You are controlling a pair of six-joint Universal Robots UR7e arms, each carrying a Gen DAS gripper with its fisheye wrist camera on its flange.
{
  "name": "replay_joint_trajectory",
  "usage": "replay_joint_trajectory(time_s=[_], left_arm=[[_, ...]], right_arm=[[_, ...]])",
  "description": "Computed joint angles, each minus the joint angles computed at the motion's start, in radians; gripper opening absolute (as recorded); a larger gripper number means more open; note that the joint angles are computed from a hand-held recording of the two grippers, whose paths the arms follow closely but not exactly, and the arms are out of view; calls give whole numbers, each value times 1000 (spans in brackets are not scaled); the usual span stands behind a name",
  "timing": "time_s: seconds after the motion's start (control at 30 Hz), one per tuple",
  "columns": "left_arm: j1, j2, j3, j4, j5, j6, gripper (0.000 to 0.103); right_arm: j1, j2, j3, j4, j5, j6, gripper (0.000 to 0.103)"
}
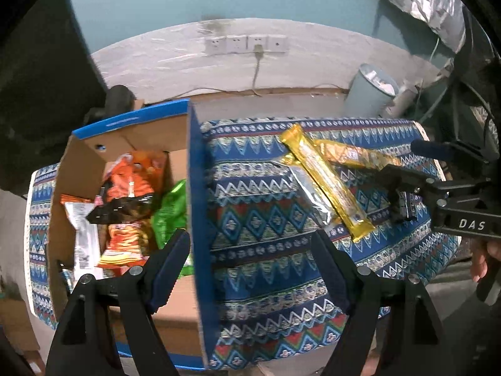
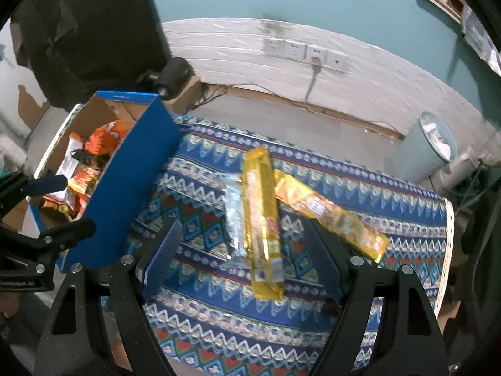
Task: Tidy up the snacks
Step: 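Lower the left gripper onto the silver foil bag while the right gripper lowers onto the black bag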
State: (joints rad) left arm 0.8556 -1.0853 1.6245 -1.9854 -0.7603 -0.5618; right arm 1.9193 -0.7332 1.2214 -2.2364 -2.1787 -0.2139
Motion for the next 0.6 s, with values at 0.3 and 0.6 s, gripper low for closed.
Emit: replay_joint_trajectory(time_s=[0.3, 0.6], left_arm=[[10, 80, -52, 28, -27, -24, 81], [52, 174, -131, 48, -79, -61, 81]], right_arm=[[-40, -64, 57, -19, -8, 23, 80], [-84, -98, 100, -22, -68, 32, 81]])
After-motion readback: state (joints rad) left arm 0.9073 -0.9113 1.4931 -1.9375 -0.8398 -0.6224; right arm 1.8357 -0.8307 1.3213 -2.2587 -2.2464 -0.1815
